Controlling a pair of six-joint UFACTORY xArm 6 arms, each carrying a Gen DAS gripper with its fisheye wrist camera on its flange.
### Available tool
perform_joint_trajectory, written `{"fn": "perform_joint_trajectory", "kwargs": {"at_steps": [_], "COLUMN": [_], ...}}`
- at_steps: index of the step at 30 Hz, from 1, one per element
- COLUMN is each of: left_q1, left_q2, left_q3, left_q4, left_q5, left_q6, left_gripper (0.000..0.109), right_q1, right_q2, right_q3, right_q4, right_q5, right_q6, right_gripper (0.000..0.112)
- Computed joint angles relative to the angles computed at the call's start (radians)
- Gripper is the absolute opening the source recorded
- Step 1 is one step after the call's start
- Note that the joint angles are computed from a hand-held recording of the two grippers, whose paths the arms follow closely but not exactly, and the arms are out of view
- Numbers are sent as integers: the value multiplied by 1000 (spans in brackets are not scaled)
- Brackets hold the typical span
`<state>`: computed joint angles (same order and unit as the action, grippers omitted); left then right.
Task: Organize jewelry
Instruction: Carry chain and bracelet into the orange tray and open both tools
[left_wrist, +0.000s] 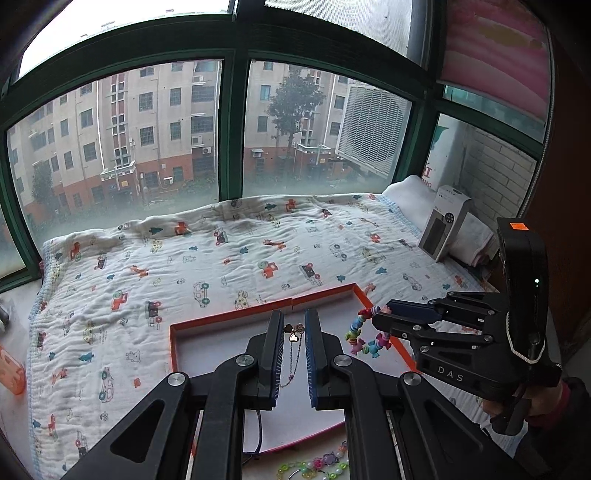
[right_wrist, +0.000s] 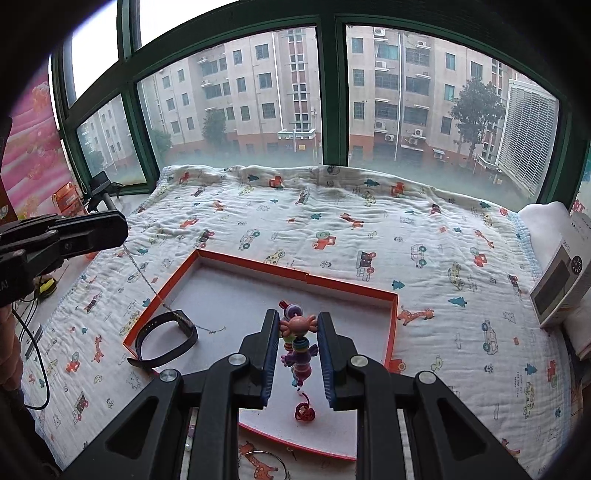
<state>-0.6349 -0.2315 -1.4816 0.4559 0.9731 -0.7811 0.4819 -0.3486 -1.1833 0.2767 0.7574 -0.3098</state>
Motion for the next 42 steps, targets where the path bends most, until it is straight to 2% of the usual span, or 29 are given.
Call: {"fn": "perform_joint_trajectory", "kwargs": {"at_steps": [15,21,28,34,36,42], "left_q1": [69,85,83,73,67,56], "left_q2": [44,55,25,-6,-24,-68], "left_q3": [183,213,251,283,297,346], "left_q4": [-168,-232,-231,-214,-204,-207], "left_q5": [-102,-103,-88,-56,-45,-32], "left_q6": [37,65,48,20,9,7], "left_gripper": [12,13,14,26,39,41], "right_q1": [-15,-18,-19,-21,-20,-15], "right_q2": [61,75,82,87,80,51], "right_q3": [30,28,30,30,37,62], "right_q4": [-13,3,-2,-27,-39,-30], "right_q5": [9,9,2,-10,-15,-25], "right_q6": [50,46,52,75,83,89], "right_gripper": [24,24,24,31,37,43]}}
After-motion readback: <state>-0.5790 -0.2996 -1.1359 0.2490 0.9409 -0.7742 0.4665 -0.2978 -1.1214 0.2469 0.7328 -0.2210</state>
